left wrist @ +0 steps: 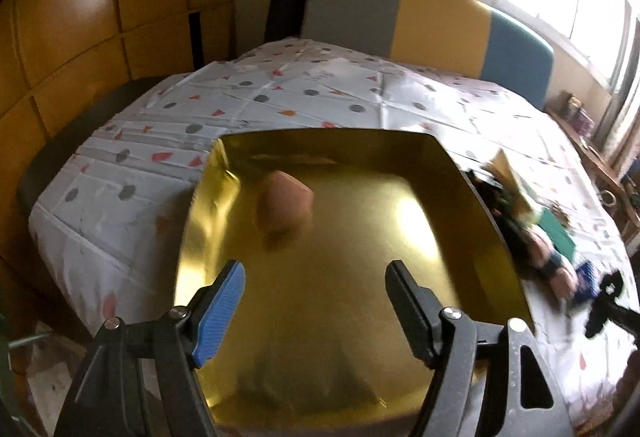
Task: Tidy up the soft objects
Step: 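Carry the brown sponge into the gold tray and release it with the left gripper, then carry the black scrunchie into the gold tray and release it with the right gripper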
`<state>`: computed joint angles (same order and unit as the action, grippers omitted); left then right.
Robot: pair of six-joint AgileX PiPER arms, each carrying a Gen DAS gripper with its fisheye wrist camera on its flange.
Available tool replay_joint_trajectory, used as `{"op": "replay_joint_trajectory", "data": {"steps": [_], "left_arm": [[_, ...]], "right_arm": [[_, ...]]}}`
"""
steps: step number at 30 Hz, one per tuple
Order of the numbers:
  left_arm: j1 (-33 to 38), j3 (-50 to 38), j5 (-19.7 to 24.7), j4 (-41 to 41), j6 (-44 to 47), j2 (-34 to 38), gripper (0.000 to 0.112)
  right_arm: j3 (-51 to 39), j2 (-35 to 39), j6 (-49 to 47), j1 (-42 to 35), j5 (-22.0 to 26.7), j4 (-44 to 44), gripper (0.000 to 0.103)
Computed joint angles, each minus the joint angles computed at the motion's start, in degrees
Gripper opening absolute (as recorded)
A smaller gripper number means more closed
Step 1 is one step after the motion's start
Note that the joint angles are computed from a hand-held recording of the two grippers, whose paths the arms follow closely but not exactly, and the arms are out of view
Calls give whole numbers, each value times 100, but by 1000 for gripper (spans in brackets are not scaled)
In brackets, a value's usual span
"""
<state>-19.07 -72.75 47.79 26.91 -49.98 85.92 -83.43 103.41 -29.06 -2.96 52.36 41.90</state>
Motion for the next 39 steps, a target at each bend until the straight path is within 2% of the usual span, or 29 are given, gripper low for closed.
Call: {"op": "replay_joint_trajectory", "data": {"steps": [6, 10, 21, 34, 39], "left_arm": [[-591, 322, 145, 387, -488, -329, 74], [-715, 428, 224, 449, -579, -449, 74], [-661, 599, 171, 352, -588, -606, 74], [-544, 717, 138, 266, -561, -834, 74], [-475, 771, 115, 176, -522, -881, 74]], "right_arm": [[18, -33, -74, 119, 1, -65, 10], [12, -30, -75, 230, 35, -110, 10], [-82, -45, 49, 779, 60, -28, 10], [-686, 161, 235, 1480, 212, 90, 10], [-1225, 410, 388, 1789, 409, 12, 10]]}}
